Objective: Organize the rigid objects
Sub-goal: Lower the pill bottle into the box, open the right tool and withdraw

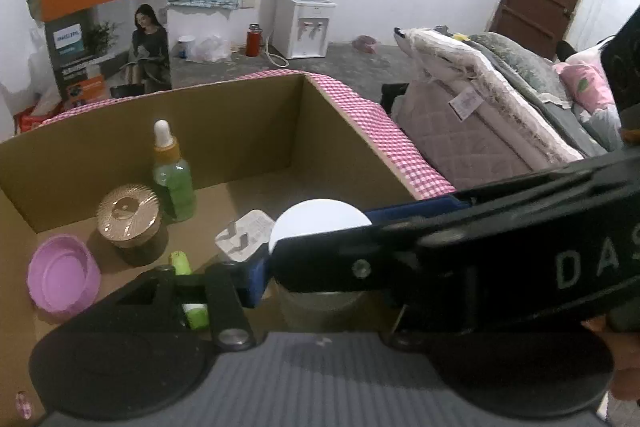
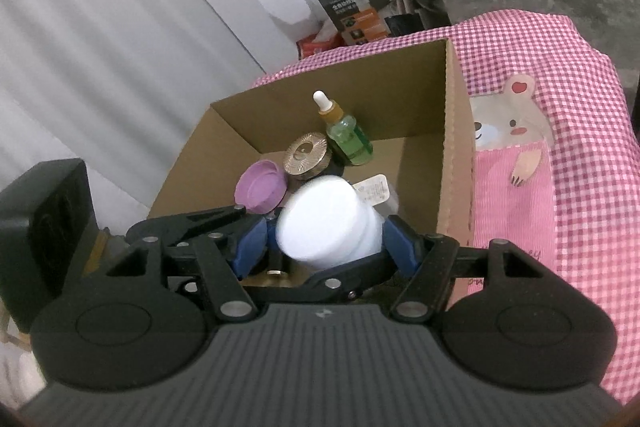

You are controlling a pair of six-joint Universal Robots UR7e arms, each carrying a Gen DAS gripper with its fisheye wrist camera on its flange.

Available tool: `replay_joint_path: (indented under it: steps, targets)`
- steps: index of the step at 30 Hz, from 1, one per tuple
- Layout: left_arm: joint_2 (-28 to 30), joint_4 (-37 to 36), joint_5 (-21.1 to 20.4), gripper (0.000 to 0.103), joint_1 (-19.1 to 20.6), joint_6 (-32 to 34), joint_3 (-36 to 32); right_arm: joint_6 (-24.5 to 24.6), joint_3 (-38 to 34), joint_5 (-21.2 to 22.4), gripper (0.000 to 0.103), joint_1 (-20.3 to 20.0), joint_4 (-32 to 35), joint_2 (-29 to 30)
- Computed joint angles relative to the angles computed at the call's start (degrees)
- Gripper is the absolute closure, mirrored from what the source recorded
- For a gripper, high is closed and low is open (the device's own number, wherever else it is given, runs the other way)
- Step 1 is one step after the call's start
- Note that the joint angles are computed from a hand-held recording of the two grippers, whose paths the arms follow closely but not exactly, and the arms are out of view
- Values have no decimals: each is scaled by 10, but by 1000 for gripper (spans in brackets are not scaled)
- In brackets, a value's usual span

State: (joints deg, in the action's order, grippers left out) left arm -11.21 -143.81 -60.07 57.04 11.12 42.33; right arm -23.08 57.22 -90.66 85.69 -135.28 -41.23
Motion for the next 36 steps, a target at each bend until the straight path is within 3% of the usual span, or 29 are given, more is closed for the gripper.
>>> replay_joint_path:
  steps: [6, 13, 21, 26, 28, 31, 36]
  targets:
    - [3, -12, 9, 41, -3, 18, 2, -1, 0, -4, 34, 3, 3, -2]
    - [-12, -63, 12, 19, -8, 47, 38, 2, 16, 3, 25, 4, -17, -9]
    - [-63, -143, 25, 13, -20, 68, 124, 12, 56, 45, 22, 3, -73, -31]
    - [-114, -237, 62, 0, -34, 82, 213, 17, 108, 77, 15, 9, -148, -62]
    - [-132, -271, 82, 0, -40, 81, 243, 16, 136, 80, 12, 13, -186, -76]
    - [-155, -286, 115, 0, -46, 58, 272, 16, 185, 71, 1, 20, -254, -98]
    - [-176, -299, 172, 0, -51, 15, 305, 26, 252, 16, 1, 36, -360, -121]
